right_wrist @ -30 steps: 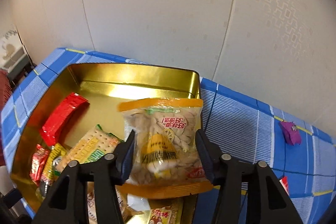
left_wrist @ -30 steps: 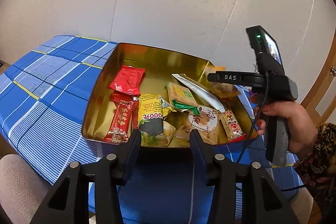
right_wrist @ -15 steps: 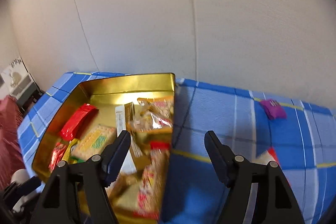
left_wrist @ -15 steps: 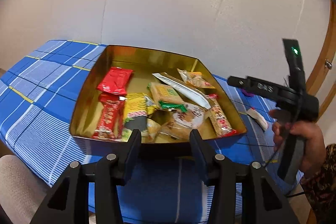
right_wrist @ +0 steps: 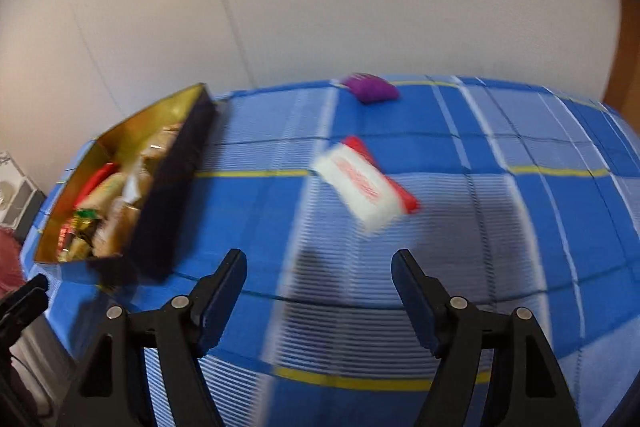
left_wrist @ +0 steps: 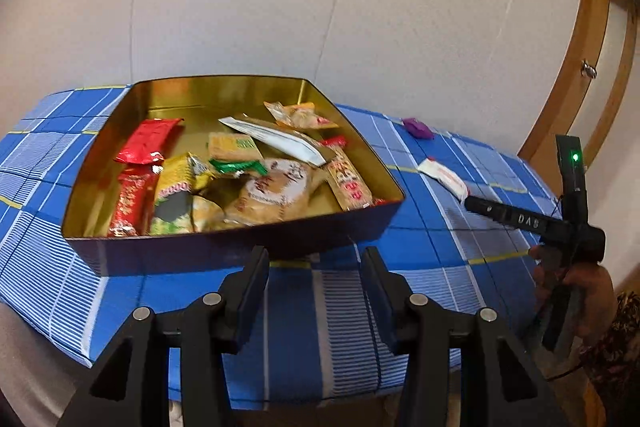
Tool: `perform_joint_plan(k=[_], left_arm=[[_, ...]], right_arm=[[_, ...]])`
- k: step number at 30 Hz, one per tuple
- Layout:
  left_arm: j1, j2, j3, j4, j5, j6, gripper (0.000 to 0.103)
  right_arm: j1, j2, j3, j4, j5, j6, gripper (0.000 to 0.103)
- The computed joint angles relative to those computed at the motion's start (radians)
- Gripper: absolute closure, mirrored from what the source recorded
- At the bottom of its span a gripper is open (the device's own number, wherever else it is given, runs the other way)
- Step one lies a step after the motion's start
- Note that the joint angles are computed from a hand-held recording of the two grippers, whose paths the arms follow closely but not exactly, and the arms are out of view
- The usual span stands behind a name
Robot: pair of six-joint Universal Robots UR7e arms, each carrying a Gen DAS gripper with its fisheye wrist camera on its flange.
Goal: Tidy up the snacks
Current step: 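Grasp the white-and-red Rosekiss bar on the table with the right gripper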
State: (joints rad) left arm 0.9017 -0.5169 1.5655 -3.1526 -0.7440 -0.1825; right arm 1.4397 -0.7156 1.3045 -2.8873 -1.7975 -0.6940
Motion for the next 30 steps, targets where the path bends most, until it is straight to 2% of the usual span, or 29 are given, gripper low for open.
perform_joint_plan(k=[3,8,14,18,22,30], left_arm=[[0.0,0.002,-0.004,0.026,-0.002,-0.018,0.054],[-0.004,-0.001,0.0,0.045,0.01,-0.032,0.054],[-0.005,-0.003,-0.002,0.074,0.022,-0.044,0.054],[-0.004,-0.002,-0.01,0.096,0.023,-0.052,0.054],[-0.005,0.007,-0.033,0.124,0.021,-0.051,0.054],[-0.006,0.057,-0.162,0.226,-0.036,-0.064,0.054]], right_arm=[[-0.006,0.021,-0.059,0.016,-0.012,0.005,0.028],[0.014,0.123,-0.256,0.108,-0.066,-0.005,0.028],[0.038,0.246,-0.436,0.156,-0.148,-0.07,0.032],[0.034,0.262,-0.456,0.183,-0.154,-0.079,0.047],[0.025,0.247,-0.419,0.146,-0.129,-0.088,0.061],[0.002,0.187,-0.306,-0.014,-0.141,-0.067,0.066]])
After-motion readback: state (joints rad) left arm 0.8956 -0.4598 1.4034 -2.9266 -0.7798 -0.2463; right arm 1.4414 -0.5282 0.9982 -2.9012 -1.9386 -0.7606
